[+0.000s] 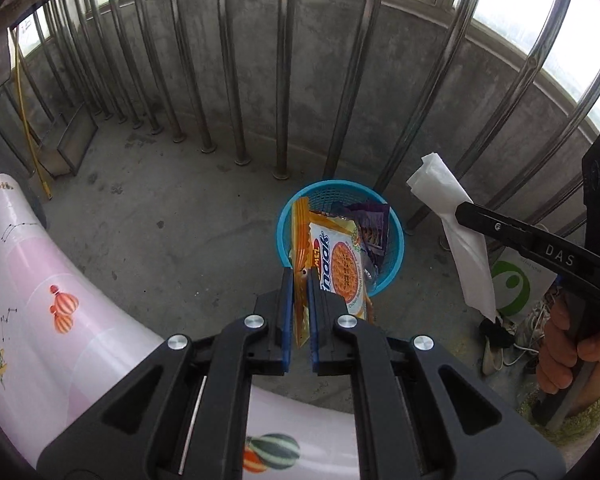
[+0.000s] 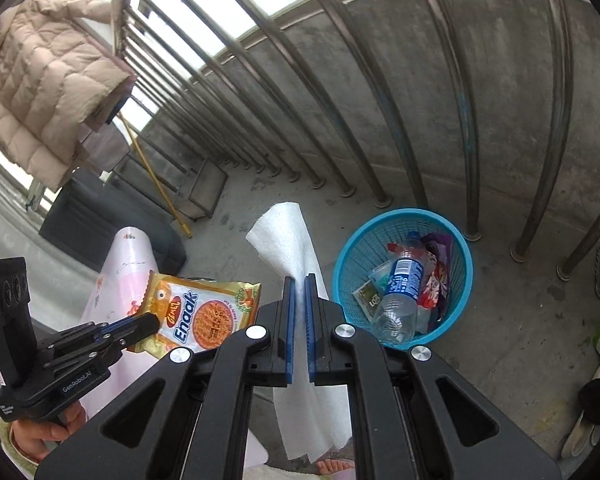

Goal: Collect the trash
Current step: 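Carry the snack packet and napkin over the wastebasket with both tools, then open both tools to drop the snack packet and napkin into the wastebasket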

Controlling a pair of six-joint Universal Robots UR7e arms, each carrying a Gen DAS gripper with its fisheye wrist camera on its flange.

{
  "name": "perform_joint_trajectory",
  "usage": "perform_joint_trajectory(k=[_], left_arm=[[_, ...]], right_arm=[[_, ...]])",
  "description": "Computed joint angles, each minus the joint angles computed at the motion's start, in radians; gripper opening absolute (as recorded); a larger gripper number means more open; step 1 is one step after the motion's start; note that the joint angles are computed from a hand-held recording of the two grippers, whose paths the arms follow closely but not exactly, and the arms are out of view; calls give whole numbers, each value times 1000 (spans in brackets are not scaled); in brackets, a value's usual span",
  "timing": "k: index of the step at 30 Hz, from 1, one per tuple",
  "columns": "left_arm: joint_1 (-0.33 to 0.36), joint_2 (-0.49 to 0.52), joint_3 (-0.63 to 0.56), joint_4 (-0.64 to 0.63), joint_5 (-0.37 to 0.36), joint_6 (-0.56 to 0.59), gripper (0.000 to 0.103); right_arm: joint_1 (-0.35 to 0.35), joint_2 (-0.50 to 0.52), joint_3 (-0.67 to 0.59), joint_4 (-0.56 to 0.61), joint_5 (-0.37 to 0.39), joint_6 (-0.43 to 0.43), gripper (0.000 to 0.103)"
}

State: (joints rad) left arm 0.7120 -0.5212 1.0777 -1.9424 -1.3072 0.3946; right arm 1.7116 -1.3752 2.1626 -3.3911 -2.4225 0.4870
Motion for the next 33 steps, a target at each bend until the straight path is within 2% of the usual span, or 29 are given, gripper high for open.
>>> perform_joint_trajectory(k=[4, 8, 10, 11, 12, 13, 14, 16, 22, 25, 29, 33], left_arm=[[-12, 148, -114, 46, 44, -21, 5], [-8, 287, -245, 77, 58, -49, 5], [-1, 350, -312, 95, 50, -61, 15], [3, 380, -351, 110, 49, -69, 31], [4, 397, -367, 112, 52, -82, 45], [7, 406, -374, 102, 57, -94, 46], [10, 411, -380, 99, 57, -106, 46], [18, 420, -409, 114, 18, -132, 46], [21, 371, -376, 56, -25, -116, 52], [25, 347, -392, 73, -50, -126, 54], [25, 268, -371, 77, -74, -93, 60], [30, 117, -261, 7, -69, -24, 72]], right_arm=[[-123, -34, 35, -7, 90, 48, 5], [-259, -46, 51, -31, 229, 87, 5], [-329, -37, 49, -44, 284, 116, 7], [-366, -32, 47, -38, 313, 136, 8], [-407, -28, 47, -32, 355, 154, 17], [-447, -25, 48, -20, 403, 172, 32], [-472, -18, 47, -1, 413, 199, 38], [-494, -1, 51, -10, 417, 212, 40], [-479, 22, 92, -126, 395, 200, 44], [-453, 17, 105, -167, 382, 190, 44], [-374, 12, 101, -208, 319, 157, 44], [-258, 31, 60, -229, 267, 86, 48]])
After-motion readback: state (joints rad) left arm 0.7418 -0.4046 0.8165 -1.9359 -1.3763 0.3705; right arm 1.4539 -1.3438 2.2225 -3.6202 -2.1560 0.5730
